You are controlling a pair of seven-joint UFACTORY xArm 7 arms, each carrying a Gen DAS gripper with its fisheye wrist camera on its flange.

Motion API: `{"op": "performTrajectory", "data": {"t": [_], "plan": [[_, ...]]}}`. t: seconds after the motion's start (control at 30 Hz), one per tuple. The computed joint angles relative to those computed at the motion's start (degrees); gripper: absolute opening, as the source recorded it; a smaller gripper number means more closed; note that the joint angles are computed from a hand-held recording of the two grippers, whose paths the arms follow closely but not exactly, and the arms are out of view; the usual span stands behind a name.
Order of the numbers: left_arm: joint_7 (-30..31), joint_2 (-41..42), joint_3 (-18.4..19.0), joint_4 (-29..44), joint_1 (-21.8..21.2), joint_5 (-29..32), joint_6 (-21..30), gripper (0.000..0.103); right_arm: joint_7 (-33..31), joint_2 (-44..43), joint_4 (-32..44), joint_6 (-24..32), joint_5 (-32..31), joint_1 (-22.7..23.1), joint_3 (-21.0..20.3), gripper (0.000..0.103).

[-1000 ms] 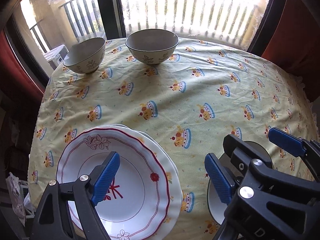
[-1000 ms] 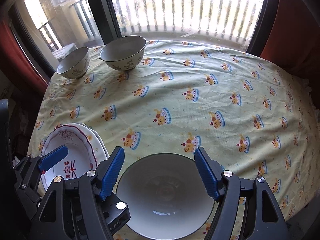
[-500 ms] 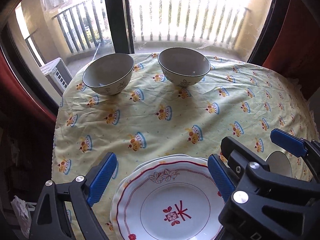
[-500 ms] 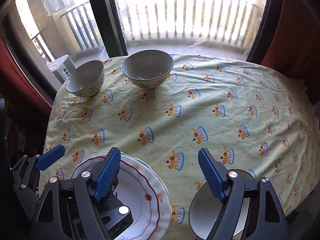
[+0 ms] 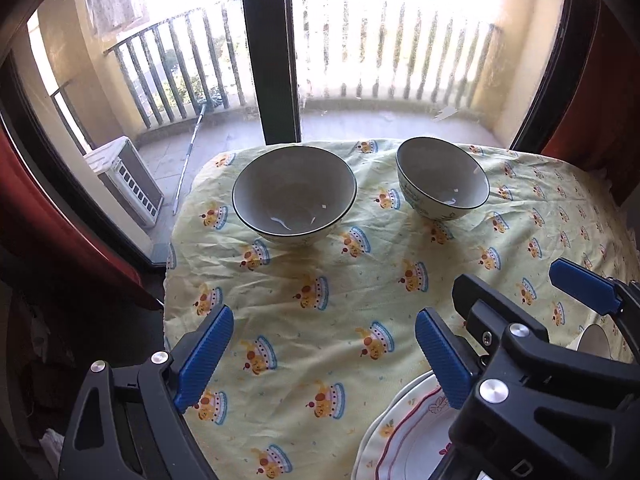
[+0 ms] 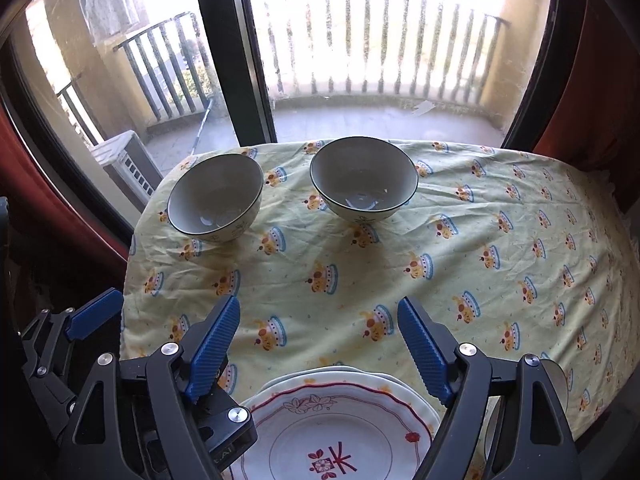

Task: Organize plates and bowls
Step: 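Move both grippers to another cream bowl and grasp its rim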

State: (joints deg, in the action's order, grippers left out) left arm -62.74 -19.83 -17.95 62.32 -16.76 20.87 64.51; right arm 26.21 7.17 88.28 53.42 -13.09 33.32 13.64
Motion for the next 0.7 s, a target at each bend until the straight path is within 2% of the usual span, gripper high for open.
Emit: {"op": "performTrajectory", "data": {"t": [0.3,0.5,0.7], "plan": [[3.2,1.8,3.3,0.0,3.8,2.5,-2.2,0.093,2.6,12.0,14.9,2.5,-3.5,4.4,-2.0,0.084],[3.2,4.8,4.7,1.2,6.0,5.1,-2.7,0.092,0.8,21.5,26.7,4.4,-2.2,6.8,-4.5,0.084],[5.1,7.9,7.0,1.5,6.9,6.4,-6.1,0.088,-2.3,30.9,38.6,5.9,0.7,8.2,-6.6,0.083]]}}
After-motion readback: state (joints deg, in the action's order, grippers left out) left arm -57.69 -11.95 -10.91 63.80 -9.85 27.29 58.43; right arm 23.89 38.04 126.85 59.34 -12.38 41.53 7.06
